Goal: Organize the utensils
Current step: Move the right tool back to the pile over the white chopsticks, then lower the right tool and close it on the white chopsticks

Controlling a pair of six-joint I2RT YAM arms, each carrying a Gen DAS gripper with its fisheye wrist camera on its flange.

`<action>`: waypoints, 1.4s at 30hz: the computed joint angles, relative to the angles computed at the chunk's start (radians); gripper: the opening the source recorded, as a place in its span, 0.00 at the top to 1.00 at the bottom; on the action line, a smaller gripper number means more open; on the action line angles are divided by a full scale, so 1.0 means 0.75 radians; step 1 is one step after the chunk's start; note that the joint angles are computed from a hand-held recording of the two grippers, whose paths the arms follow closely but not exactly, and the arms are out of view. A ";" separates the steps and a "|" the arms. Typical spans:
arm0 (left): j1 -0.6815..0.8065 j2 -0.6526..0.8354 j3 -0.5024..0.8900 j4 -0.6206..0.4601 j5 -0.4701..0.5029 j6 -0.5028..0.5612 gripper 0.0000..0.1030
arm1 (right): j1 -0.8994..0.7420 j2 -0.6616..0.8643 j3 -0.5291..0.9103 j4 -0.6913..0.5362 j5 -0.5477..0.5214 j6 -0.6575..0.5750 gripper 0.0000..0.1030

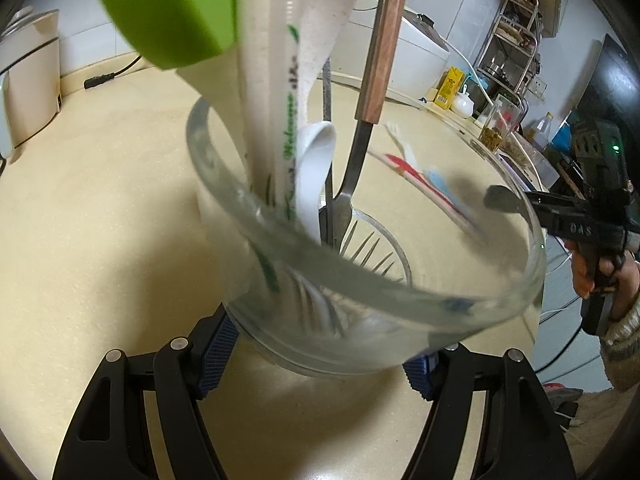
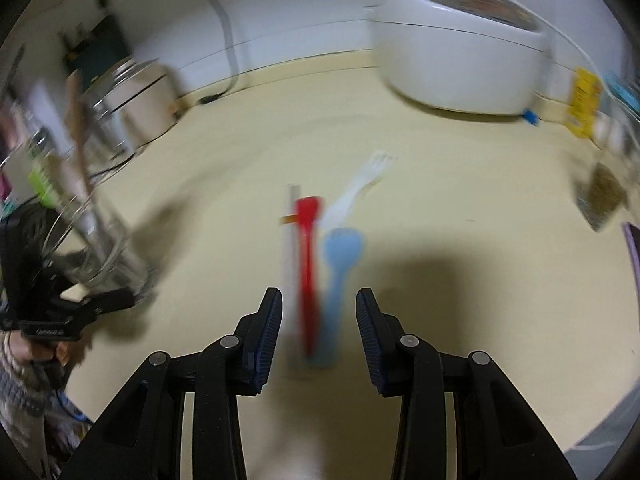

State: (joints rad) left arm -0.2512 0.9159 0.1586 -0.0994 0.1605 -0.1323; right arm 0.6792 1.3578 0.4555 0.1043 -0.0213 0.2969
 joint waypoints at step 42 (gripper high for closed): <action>-0.069 0.046 -0.003 0.054 -0.078 -0.058 0.27 | 0.355 0.247 -0.086 0.384 0.379 -0.080 0.76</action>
